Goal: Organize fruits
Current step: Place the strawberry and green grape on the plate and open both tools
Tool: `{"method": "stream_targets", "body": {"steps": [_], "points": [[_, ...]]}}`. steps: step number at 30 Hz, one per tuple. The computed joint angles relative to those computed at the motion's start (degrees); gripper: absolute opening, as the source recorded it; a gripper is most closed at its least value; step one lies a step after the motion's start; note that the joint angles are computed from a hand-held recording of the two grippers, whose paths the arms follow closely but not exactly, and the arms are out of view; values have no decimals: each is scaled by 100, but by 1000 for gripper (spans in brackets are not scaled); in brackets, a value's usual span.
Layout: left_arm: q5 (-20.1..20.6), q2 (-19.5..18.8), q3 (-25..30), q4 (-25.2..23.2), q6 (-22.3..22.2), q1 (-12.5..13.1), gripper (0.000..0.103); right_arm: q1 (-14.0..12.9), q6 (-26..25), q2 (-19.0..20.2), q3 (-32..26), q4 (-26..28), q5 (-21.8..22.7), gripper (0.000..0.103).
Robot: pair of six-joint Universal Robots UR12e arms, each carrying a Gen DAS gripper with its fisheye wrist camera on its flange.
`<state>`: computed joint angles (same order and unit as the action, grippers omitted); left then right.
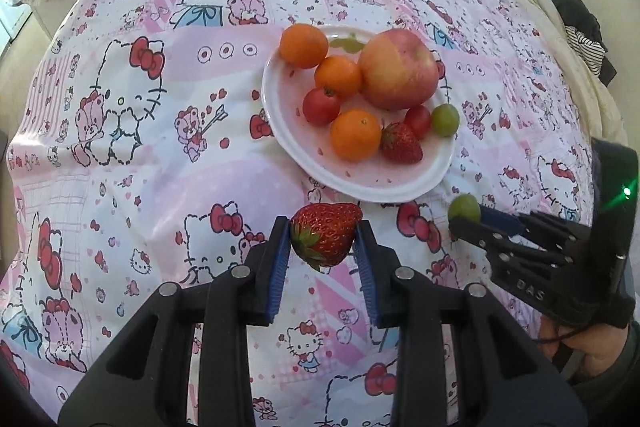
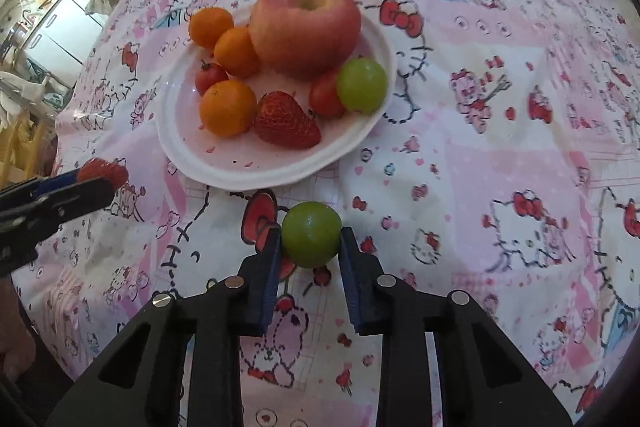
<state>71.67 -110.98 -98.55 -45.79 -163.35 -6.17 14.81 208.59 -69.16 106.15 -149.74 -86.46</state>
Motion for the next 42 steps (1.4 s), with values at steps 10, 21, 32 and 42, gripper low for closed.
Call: {"method": "stream_targets", "body": {"steps": [10, 21, 32, 42], "points": [[-175, 90, -120, 759, -135, 93, 28, -28, 384, -384, 351, -1217, -205, 30], [34, -90, 38, 1492, -238, 85, 28, -103, 83, -136, 109, -1819, -154, 30], [92, -516, 345, 1380, -283, -7, 28, -192, -97, 301, -323, -1318, 124, 30], [156, -655, 447, 1073, -179, -112, 29, -179, -146, 542, -590, -705, 107, 30]]}}
